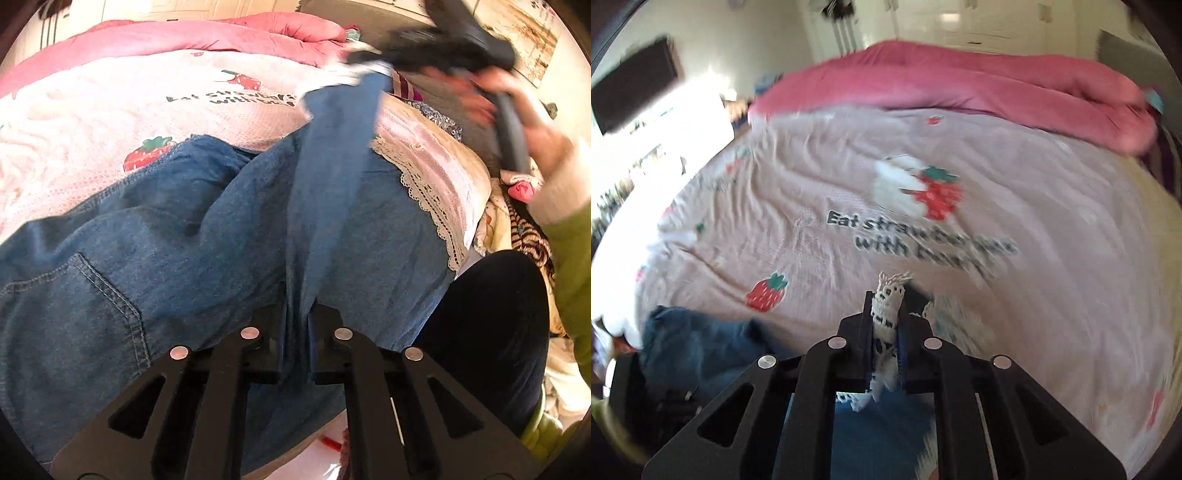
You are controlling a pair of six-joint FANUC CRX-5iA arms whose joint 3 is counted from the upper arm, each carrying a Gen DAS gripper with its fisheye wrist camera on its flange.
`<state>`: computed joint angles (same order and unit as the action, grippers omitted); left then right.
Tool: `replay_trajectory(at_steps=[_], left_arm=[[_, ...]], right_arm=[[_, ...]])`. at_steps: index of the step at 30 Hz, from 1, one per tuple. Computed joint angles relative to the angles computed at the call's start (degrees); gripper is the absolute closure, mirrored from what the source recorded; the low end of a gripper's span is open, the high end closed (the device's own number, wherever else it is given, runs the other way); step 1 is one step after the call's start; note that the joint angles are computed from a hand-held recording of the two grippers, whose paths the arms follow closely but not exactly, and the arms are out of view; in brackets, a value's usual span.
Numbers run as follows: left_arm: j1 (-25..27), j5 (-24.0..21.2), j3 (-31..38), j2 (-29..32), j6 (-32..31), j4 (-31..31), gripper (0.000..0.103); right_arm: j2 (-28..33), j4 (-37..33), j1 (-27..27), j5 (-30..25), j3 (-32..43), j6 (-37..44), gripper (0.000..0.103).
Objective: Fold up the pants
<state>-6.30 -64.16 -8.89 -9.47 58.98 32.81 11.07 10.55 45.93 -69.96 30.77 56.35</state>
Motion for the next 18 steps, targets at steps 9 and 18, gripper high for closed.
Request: replay_trajectory(at_steps=[9, 18], left_arm=[[-2.5, -2.4, 1.5, -0.6, -4.5, -3.9, 0.092], [-2.3, -3.5, 1.4, -2.8, -5.4, -6.5, 0.044]], right_arm=[[-19.0, -6.1, 2.0, 2.5, -25.4, -5.0, 0.090], [-21.3, -6.9, 3.6, 2.1, -26.2, -1.1, 0.046]])
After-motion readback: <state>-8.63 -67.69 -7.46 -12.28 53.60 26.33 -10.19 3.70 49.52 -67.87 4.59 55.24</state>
